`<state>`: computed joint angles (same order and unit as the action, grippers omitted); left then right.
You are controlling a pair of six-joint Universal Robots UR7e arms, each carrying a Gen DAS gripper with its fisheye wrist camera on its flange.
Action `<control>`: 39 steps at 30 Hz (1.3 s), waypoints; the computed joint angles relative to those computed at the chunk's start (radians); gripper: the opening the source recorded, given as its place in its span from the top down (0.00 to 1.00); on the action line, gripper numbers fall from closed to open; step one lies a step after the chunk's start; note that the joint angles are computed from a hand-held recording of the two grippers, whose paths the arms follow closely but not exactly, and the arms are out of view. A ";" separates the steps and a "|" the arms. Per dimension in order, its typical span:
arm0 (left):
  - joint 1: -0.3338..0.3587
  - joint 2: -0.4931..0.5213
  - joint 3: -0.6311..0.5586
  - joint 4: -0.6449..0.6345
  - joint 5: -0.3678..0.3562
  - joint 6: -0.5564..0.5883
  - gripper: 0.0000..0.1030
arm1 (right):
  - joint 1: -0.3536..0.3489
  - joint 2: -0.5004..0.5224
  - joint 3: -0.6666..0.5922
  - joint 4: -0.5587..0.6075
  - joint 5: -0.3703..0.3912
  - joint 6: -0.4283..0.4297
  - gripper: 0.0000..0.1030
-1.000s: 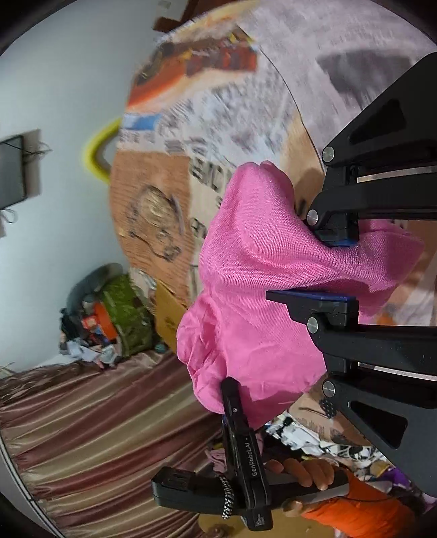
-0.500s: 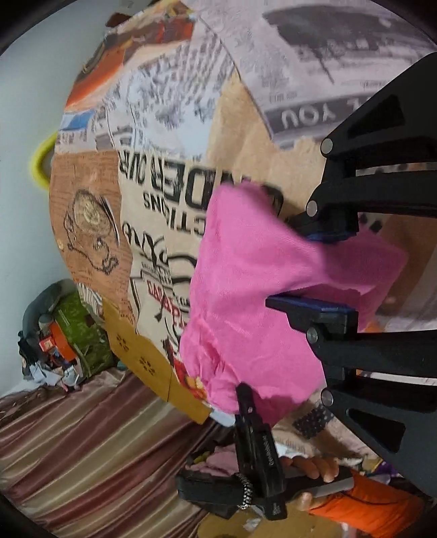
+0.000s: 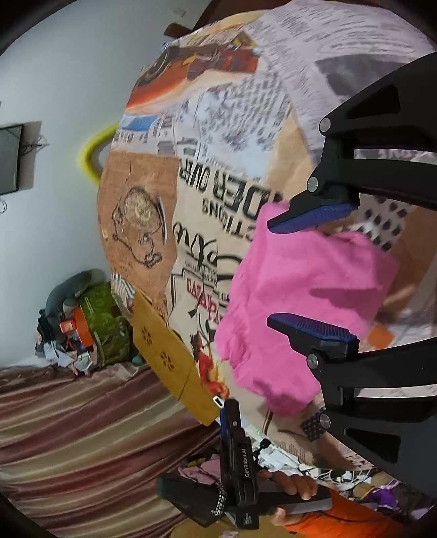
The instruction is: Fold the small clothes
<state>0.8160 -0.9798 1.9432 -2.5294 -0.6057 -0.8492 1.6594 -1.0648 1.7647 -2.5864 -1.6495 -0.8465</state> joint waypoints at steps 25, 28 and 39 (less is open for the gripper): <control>0.083 0.059 -0.095 0.106 0.028 -0.101 0.65 | -0.051 0.065 -0.051 0.053 -0.018 0.029 0.56; 0.016 0.028 -0.059 0.107 0.058 -0.099 0.65 | -0.046 0.022 -0.029 0.039 0.016 0.026 0.56; -0.306 -0.072 0.016 0.261 0.260 -0.259 0.65 | 0.002 -0.257 0.147 -0.062 0.250 -0.039 0.55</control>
<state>0.5097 -1.0516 1.9594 -2.2689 -0.3461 -1.1081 1.6619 -1.3218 1.9113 -2.6485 -1.3994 -0.8855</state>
